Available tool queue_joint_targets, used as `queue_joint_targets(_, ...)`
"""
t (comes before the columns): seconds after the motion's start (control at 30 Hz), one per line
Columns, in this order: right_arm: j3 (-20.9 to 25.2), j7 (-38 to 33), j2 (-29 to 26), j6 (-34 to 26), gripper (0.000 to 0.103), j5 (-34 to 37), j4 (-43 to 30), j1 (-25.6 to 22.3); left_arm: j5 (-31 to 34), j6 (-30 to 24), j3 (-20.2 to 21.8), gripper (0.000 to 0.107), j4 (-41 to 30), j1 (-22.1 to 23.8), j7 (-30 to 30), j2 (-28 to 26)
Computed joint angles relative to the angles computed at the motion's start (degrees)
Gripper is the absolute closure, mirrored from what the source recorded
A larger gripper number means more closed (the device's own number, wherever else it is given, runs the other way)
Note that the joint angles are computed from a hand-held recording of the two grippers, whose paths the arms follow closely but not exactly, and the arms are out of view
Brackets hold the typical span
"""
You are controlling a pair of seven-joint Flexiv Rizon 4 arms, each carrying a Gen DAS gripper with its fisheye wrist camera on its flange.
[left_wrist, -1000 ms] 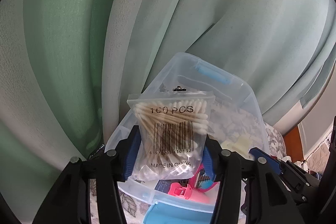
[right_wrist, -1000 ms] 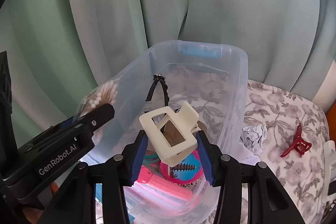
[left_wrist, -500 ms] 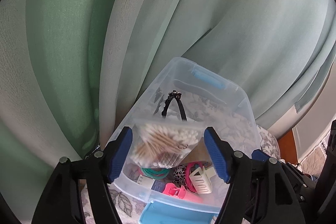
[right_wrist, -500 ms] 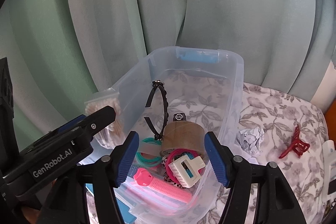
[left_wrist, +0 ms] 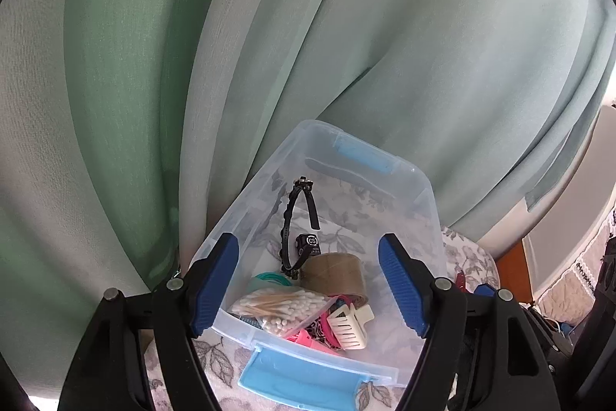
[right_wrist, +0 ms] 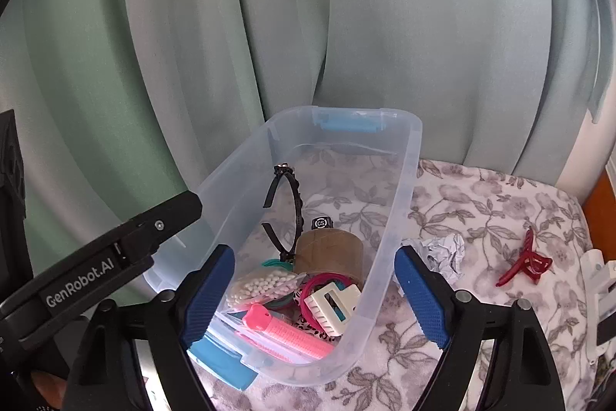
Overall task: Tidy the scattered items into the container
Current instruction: 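Withdraw both tools from the bin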
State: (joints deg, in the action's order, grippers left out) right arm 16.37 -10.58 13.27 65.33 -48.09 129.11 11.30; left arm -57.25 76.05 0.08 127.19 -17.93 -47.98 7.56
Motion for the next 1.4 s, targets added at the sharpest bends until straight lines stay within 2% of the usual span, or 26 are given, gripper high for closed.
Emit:
queue_joint_targets(0.23, 1.1, 2.0, 5.3, -0.2, 0.010, 0.7, 2.7, -1.5, 1.2, 0.6, -0.1, 0.027, 0.8, -1.6, 0.0, 2.7)
queue_joint_targets(0.43, 2.1, 3.0, 10.9, 0.4, 0.008, 2.0, 5.6, -4.1, 4.7, 0.5, 0.1, 0.027, 1.8, -3.7, -2.3, 5.9)
queue_joint_targets(0.53, 2.7, 3.0, 14.1, 0.4, 0.007, 3.2, 7.2, -5.5, 8.8, 0.8, -0.2, 0.027, 2.3, -4.0, -5.1, 7.1)
queue_joint_targets(0.7, 2.9, 2.5, 18.9, 1.3, 0.004, 6.1, 10.3, -7.8, 11.3, 1.8, -0.2, 0.027, 2.7, -6.8, -6.5, 8.0)
queue_joint_targets(0.93, 2.8, -0.2, 25.0, 0.8, 0.000, 13.1, 14.5, -9.1, 16.7, 2.1, -1.3, 0.027, 2.6, -8.6, -10.1, 7.6)
queue_joint_targets(1.1, 2.7, -0.4, 27.8, 2.5, 0.000, 15.9, 17.9, -12.0, 19.5, 2.0, -1.9, 0.027, 2.5, -9.6, -12.2, 6.5)
queue_joint_targets(1.27, 2.1, -0.8, 29.4, 2.7, 0.000, 19.0, 20.4, -13.6, 21.6, 1.1, -2.9, 0.027, 2.3, -9.9, -14.2, 4.9)
queue_joint_targets(1.4, 2.1, -1.1, 29.1, 5.0, 0.000, 19.5, 22.4, -15.7, 22.1, 0.0, -3.4, 0.027, 1.8, -9.9, -14.9, 3.2)
